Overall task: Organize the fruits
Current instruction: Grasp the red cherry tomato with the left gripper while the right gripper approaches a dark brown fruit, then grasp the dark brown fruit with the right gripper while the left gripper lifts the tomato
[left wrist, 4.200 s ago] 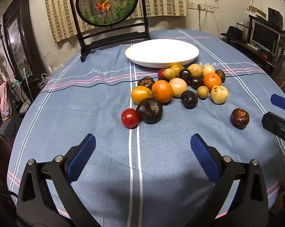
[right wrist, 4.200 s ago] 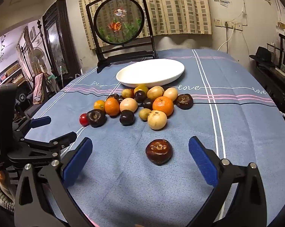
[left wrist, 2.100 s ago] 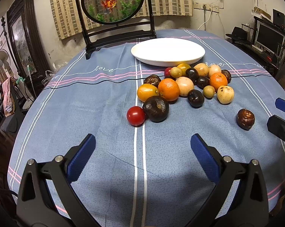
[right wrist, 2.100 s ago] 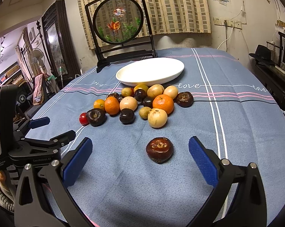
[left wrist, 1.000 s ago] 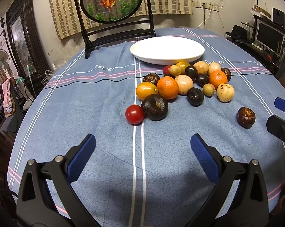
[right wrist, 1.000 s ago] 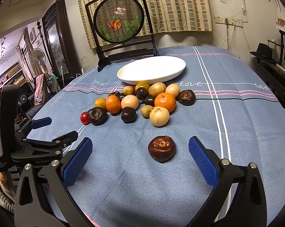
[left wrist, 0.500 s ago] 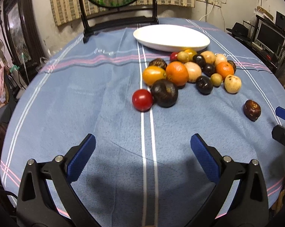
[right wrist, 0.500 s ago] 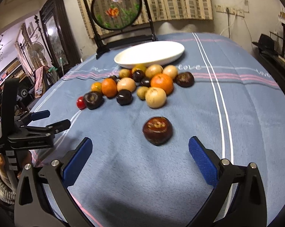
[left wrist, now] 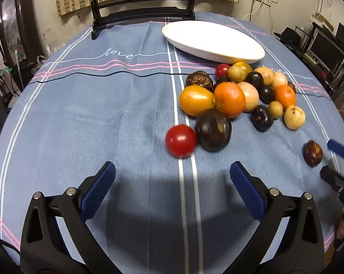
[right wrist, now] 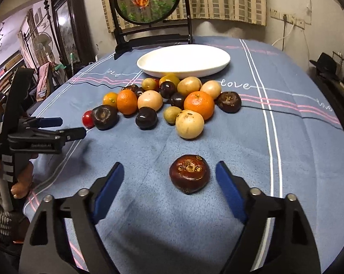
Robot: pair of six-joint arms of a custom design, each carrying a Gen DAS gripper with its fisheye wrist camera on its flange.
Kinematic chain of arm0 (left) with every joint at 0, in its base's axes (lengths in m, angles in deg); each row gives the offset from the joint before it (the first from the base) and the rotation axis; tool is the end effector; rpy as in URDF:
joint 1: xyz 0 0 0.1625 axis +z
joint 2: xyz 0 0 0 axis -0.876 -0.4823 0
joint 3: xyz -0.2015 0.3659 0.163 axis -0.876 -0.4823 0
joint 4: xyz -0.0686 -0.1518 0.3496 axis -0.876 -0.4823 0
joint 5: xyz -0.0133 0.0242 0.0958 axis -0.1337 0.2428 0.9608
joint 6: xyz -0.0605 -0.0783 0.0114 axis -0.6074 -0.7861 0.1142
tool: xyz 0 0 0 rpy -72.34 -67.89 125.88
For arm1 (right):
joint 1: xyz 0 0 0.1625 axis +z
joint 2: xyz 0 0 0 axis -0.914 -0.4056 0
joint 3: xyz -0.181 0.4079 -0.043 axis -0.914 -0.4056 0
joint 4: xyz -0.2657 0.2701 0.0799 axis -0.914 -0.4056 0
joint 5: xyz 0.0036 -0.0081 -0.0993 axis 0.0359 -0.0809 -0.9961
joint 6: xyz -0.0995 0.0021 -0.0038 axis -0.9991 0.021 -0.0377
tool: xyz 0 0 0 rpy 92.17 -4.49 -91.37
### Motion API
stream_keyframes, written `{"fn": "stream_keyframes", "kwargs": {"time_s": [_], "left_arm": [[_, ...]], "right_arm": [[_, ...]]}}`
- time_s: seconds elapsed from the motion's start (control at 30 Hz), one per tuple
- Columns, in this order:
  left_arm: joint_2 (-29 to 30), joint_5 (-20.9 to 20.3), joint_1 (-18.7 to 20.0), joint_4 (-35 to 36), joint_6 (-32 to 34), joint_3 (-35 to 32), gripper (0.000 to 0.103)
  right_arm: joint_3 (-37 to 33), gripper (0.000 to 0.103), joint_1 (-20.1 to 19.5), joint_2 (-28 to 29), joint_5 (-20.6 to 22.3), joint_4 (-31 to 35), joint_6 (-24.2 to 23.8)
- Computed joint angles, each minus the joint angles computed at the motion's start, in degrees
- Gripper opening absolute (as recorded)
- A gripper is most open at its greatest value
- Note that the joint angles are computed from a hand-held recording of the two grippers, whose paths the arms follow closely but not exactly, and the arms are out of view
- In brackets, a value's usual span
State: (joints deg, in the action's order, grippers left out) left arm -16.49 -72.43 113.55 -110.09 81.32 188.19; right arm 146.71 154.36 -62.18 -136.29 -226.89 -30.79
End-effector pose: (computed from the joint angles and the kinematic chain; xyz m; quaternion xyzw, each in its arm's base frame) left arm -0.2182 -0.6106 0.0547 0.2456 0.8963 -0.2153 0.3000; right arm 0.0827 -0.4983 0.2019 0.1559 -0.8900 0.3314 0.2714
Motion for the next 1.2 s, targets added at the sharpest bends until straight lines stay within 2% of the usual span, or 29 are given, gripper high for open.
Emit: {"fn": "stream_keyframes", "kwargs": {"time_s": [0.17, 0.23, 0.33, 0.4, 0.47, 0.57, 0.73, 0.83, 0.87, 0.97, 1.03, 1.1, 1.13, 1.2], "left_arm": [[1.6, -0.6, 0.5, -2.4, 6.1, -1.8, 0.1], [1.6, -2.3, 0.8, -2.1, 8.6, -2.3, 0.096], [1.1, -5.3, 1.6, -0.6, 11.4, -3.2, 0.084], [1.0, -6.4, 2.2, 1.0, 12.1, -3.8, 0.064], [0.3, -8.9, 3.1, 3.9, 12.8, -4.6, 0.06], [0.6, -6.8, 2.9, 4.2, 16.1, -5.1, 0.059], [2.1, -5.9, 3.0, 5.6, 19.9, -7.2, 0.059], [1.8, -10.1, 4.4, 9.0, 20.0, -8.9, 0.051], [1.6, -11.8, 4.9, 9.8, 20.0, -9.2, 0.045], [1.6, -12.0, 4.8, 8.4, 21.3, -8.6, 0.041], [1.7, -11.5, 4.6, 7.2, 21.8, -7.9, 0.041], [1.6, -11.1, 4.5, 6.3, 20.9, -7.4, 0.033], [1.5, -10.9, 4.4, 5.8, 20.5, -7.1, 0.032], [1.1, -11.6, 4.5, 5.9, 19.6, -6.7, 0.032]], "right_arm": [[-0.7, 0.079, -0.8, -0.4, 1.6, 2.5, 0.9], [-1.1, 0.077, -1.1, -0.5, 2.1, 4.0, 1.5], [-1.3, 0.077, -1.4, -0.9, 2.9, 4.7, 1.8], [-1.0, 0.077, -1.5, -1.1, 3.2, 4.9, 2.2], [-0.9, 0.077, -1.8, -1.4, 3.8, 5.2, 2.4], [-1.0, 0.077, -2.2, -1.7, 4.6, 5.9, 3.0], [-1.0, 0.077, -2.6, -2.2, 5.2, 7.0, 3.9], [-1.1, 0.077, -2.5, -2.1, 4.8, 7.3, 4.2], [-1.3, 0.077, -2.4, -2.0, 4.7, 7.4, 4.3], [-1.4, 0.077, -2.3, -1.9, 4.0, 8.1, 4.7], [-1.6, 0.075, -2.3, -1.8, 3.6, 8.3, 4.7], [-1.7, 0.069, -2.2, -1.8, 3.3, 8.7, 4.7], [-1.6, 0.066, -2.3, -1.8, 3.2, 9.1, 4.8], [-1.9, 0.054, -2.4, -1.8, 3.0, 10.5, 5.1]]}}
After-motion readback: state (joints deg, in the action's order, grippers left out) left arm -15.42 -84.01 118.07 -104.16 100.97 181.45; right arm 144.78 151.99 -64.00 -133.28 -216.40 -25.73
